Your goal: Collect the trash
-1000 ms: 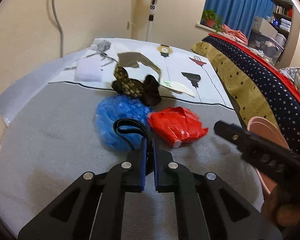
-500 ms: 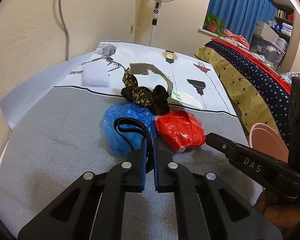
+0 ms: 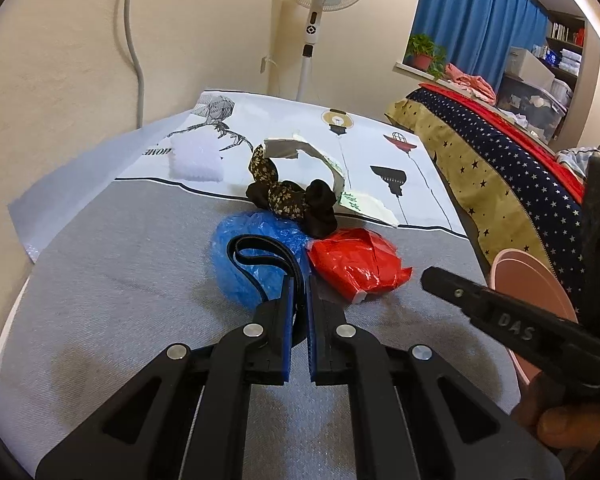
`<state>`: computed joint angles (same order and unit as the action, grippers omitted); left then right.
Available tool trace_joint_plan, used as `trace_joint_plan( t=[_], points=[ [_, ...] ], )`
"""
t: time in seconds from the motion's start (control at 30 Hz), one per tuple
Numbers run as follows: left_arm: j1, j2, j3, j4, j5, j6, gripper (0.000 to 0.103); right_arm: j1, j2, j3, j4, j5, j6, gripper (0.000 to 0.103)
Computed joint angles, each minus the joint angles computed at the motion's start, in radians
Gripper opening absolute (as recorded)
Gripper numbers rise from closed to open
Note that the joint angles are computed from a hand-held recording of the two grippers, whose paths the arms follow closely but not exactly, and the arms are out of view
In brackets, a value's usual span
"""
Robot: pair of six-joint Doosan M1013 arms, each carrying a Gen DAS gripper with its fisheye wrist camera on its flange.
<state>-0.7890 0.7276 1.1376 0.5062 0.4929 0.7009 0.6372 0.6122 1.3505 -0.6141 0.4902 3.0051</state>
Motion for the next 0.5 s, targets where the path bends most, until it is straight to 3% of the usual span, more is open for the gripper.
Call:
trace_joint_plan(
  t=[0.1, 0.13, 0.17, 0.23, 0.37, 0.5],
  points=[
    [0.001, -0.007, 0.011, 0.019, 0.0, -0.017, 0.006, 0.001, 0.007, -0.007, -0.009, -0.002, 0.002, 0.024],
    [0.002, -0.01, 0.015, 0.03, 0.001, -0.028, 0.006, 0.001, 0.009, -0.01, -0.009, -0.005, 0.001, 0.041],
    [0.003, -0.012, 0.018, 0.044, 0.003, -0.041, 0.006, 0.001, 0.013, -0.015, -0.01, -0.006, -0.001, 0.05],
    [0.005, -0.017, 0.024, 0.067, 0.007, -0.065, 0.006, -0.001, 0.025, -0.034, 0.008, -0.003, -0.028, 0.053],
    [0.012, -0.023, 0.034, 0.107, 0.019, -0.109, 0.006, -0.008, 0.05, -0.073, 0.096, 0.003, -0.135, 0.076],
    [0.016, -0.023, 0.033, 0.12, 0.027, -0.135, 0.006, -0.015, 0.071, -0.106, 0.182, 0.025, -0.208, 0.077]
  ],
)
